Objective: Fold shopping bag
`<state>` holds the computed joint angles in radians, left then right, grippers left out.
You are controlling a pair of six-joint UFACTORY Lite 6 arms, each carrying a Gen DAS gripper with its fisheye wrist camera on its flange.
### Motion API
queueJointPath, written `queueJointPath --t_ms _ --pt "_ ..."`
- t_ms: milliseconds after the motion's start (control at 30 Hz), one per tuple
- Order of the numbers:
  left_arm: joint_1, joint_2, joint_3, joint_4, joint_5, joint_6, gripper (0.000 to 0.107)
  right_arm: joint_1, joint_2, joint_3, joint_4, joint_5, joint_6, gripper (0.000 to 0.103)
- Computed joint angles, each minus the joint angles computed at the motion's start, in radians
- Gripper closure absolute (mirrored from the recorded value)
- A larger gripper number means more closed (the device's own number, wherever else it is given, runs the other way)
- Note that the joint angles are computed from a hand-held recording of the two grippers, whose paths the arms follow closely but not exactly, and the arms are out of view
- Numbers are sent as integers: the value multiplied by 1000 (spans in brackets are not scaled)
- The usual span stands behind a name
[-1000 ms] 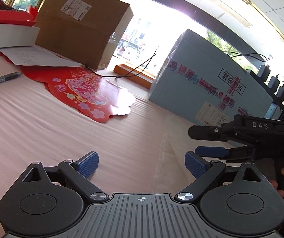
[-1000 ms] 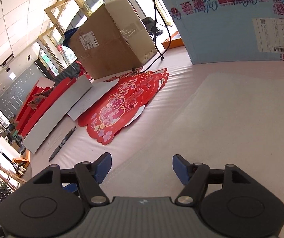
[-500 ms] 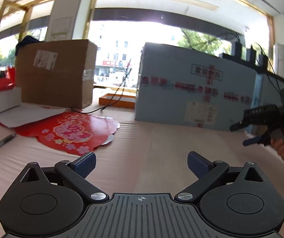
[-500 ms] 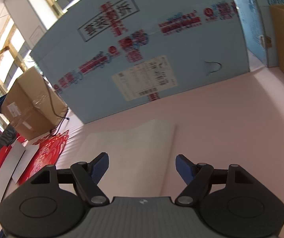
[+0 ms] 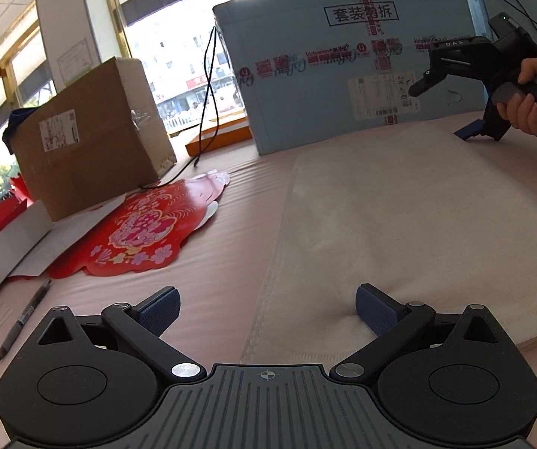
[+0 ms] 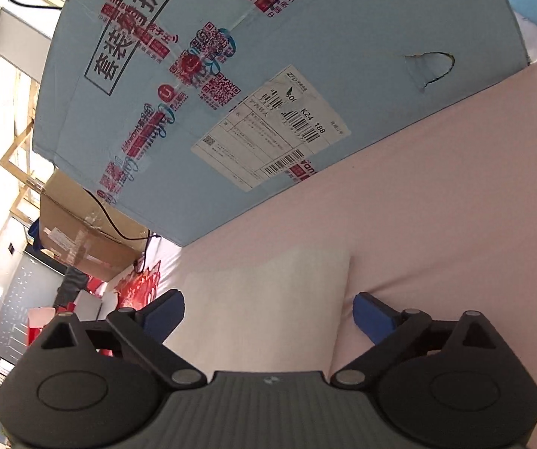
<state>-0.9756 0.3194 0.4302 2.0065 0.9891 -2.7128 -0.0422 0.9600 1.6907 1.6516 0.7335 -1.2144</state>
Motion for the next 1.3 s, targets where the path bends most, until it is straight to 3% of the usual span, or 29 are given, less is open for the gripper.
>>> queueJointPath --t_ms 67,167,233,300,400,500,633,800,967,1067,1133,1300 --pt "7 -2 -1 10 -5 -10 6 5 7 1 29 -10 -21 14" --pt "10 -2 1 13 -9 -13 6 25 -30 -35 17 -86 -41 40" --pt "9 -2 1 12 -9 -16 5 33 -49 -54 6 -133 -43 70" --pt "3 1 2 6 -2 -16 5 13 -19 -29 -30 -92 13 93" --pt "-35 17 19 -62 34 18 5 2 -30 -73 30 -75 -28 95" --pt "-151 29 51 -192 129 63 5 2 -84 -157 105 -74 -121 96" --pt "-324 -35 57 -114 198 35 5 4 -271 -385 274 -82 -341 97" --pt "-420 48 188 105 72 108 5 -9 -560 -712 535 -129 -642 97" --pt "-388 119 233 267 -34 105 5 -102 -863 -1038 677 -140 -880 97" --pt "-276 4 95 461 -24 -158 5 -211 -1036 -1228 659 -129 -932 97" --pt "-206 -78 16 488 -21 -260 5 -287 -1118 -1319 592 -119 -915 97" --pt "-104 -94 31 152 -65 -125 5 -530 -1309 -1542 329 -47 -814 97"
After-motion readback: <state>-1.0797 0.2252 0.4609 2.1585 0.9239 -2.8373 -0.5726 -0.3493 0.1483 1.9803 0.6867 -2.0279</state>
